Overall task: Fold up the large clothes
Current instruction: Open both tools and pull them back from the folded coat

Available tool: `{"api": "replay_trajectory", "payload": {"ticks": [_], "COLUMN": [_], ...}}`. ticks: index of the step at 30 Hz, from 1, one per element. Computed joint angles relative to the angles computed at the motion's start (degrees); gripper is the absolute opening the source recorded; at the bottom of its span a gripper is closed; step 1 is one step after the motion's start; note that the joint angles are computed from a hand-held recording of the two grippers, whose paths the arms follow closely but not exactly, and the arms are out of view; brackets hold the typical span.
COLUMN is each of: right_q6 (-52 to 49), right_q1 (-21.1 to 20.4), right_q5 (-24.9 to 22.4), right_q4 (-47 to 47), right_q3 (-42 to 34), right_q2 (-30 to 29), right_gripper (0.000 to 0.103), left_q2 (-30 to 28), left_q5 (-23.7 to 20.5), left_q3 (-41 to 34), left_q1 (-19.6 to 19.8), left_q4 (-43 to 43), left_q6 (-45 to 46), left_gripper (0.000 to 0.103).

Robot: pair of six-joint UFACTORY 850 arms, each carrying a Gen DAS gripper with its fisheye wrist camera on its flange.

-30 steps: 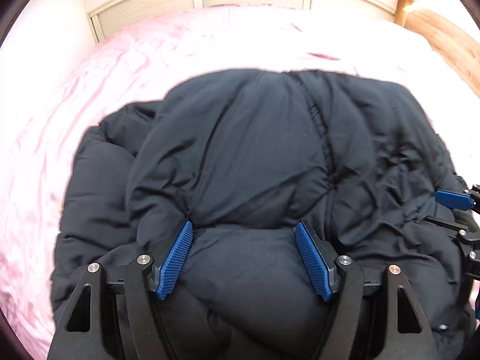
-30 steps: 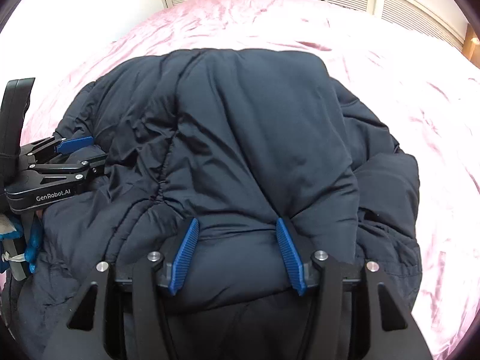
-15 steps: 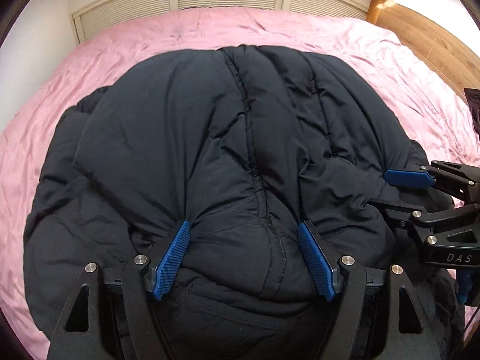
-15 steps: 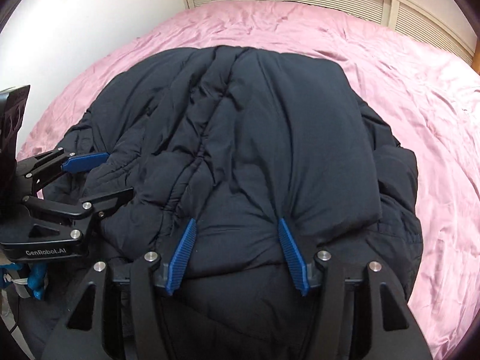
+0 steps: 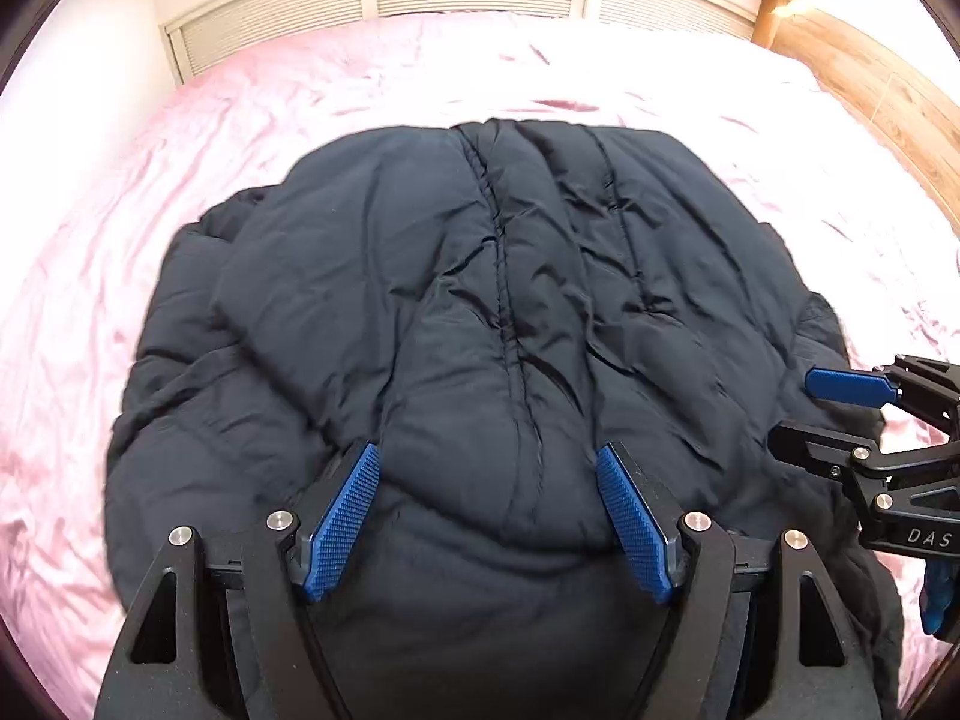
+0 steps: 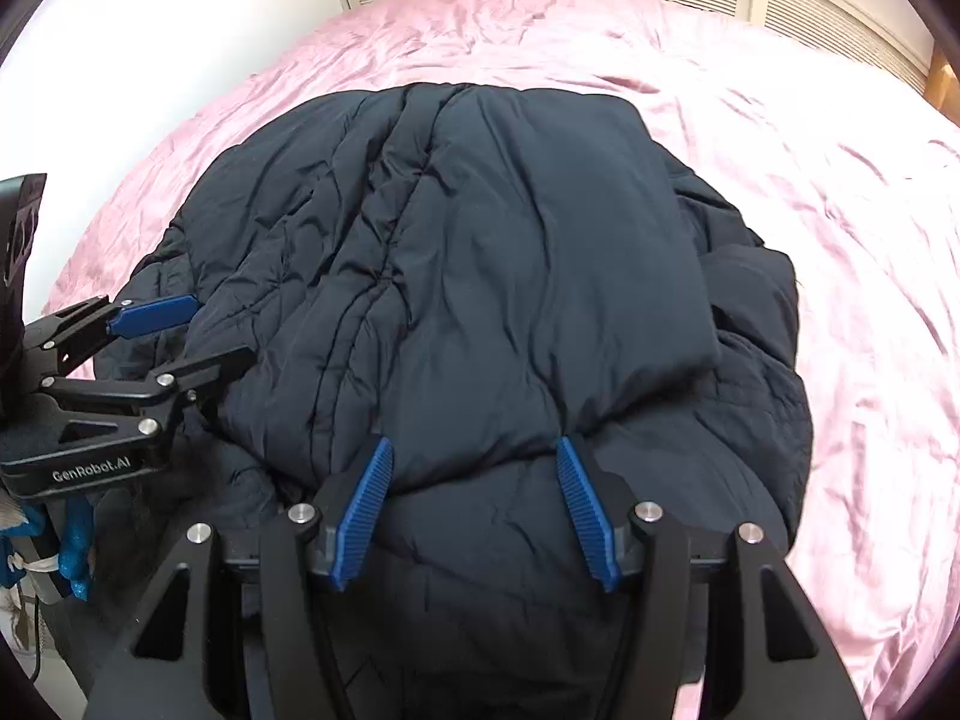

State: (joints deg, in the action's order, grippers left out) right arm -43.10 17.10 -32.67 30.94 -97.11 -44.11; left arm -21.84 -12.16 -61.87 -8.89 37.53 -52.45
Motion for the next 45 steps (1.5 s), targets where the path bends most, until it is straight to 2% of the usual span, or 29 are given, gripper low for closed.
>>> {"api": "replay_trajectory", "payload": {"ticks": [5,10,12,16,18,22,28,36,45], "right_q6": [-1.6,-3.8,-4.7,-6.0,-4.8,-1.3,7.0,15.9,26.6], "right_q1": [-1.9,-3.7,-4.7,-6.6,-7.5,-9.8,-12.2,-15.3,-14.5], "right_q5": [-0.7,-1.1,-1.9,-1.4,-1.0,0.1,1.2,3.2,3.7], "right_q4": [1.7,4.2,5.5,6.1,5.8,4.3,-0.4,-5.0,-13.6], "right_q3": [6.5,12.3,14.2,19.1,21.4,26.3,33.5,41.2,46.5], "right_q2": [6.4,12.4,14.4,18.6,20.6,25.1,32.6,43.3,50.7], "right_gripper": [0.057,0.057,0.057,0.059,0.06,0.062,0.069,0.073,0.075], "left_q2": [6.7,14.6,17.5,22.5,25.0,29.7,37.7,49.0,55.3], "left_q5": [-3.7,-7.4,-8.0,-10.9,-11.0,-10.7,-13.1,-16.5,-16.2], "left_q3": [4.1,9.6,11.9,15.7,17.7,21.9,27.7,32.2,36.3], "left_q1": [-1.7,-3.1,-1.7,-1.7,-0.8,0.7,4.1,11.3,20.0], "left_q4": [-2.6,-2.8,-5.3,-8.2,-11.8,-13.5,-17.8,-23.1,-32.7], "left_q6": [0.1,-4.1,-1.9,0.1,3.7,6.1,13.4,24.0,38.5], "left_gripper": [0.074,0.074,0.074,0.075,0.078,0.081,0.086,0.088,0.09]}}
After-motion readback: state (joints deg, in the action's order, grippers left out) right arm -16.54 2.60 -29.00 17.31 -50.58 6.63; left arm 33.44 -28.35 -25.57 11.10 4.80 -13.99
